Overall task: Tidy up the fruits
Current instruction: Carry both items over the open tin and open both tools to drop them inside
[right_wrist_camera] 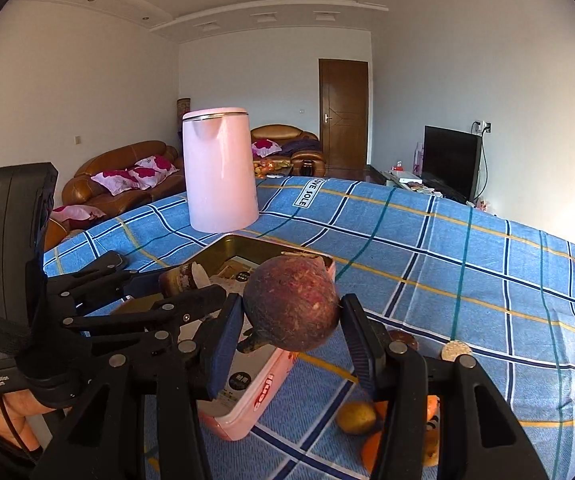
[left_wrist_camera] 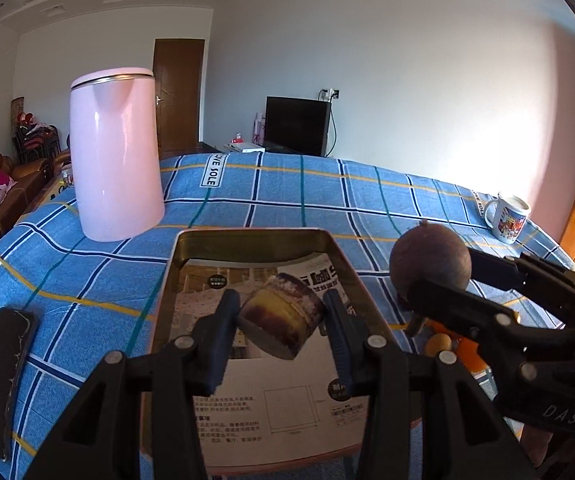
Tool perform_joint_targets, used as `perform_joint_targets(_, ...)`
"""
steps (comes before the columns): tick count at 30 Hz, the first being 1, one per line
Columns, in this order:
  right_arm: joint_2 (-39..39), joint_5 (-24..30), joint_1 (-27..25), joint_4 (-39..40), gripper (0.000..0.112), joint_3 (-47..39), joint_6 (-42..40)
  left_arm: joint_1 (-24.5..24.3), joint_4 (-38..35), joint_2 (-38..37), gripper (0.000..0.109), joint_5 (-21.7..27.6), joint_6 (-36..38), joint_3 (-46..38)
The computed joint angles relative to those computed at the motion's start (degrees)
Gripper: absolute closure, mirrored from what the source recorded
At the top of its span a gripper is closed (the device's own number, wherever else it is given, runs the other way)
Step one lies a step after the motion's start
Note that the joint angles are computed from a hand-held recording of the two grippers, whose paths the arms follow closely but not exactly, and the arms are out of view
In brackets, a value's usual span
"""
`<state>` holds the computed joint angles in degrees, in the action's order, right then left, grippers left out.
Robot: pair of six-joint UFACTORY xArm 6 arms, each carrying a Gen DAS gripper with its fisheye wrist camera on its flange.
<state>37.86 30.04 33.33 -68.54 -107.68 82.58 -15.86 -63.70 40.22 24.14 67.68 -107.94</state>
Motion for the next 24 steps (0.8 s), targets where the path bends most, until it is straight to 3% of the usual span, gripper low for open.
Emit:
perform_joint_targets(7, 8.4, 1.5, -0.3, 10.5, 0.06, -11.4, -11.2, 1.9, 7.0, 4.4, 0.064, 3.7, -8.6, -6.7)
perform_joint_targets(24, 24.8, 11.1, 0.5, 28.1, 0.06, -37.0, -31.9, 3.3, 14.2, 9.5, 0.063, 7.5, -16.9, -14.5)
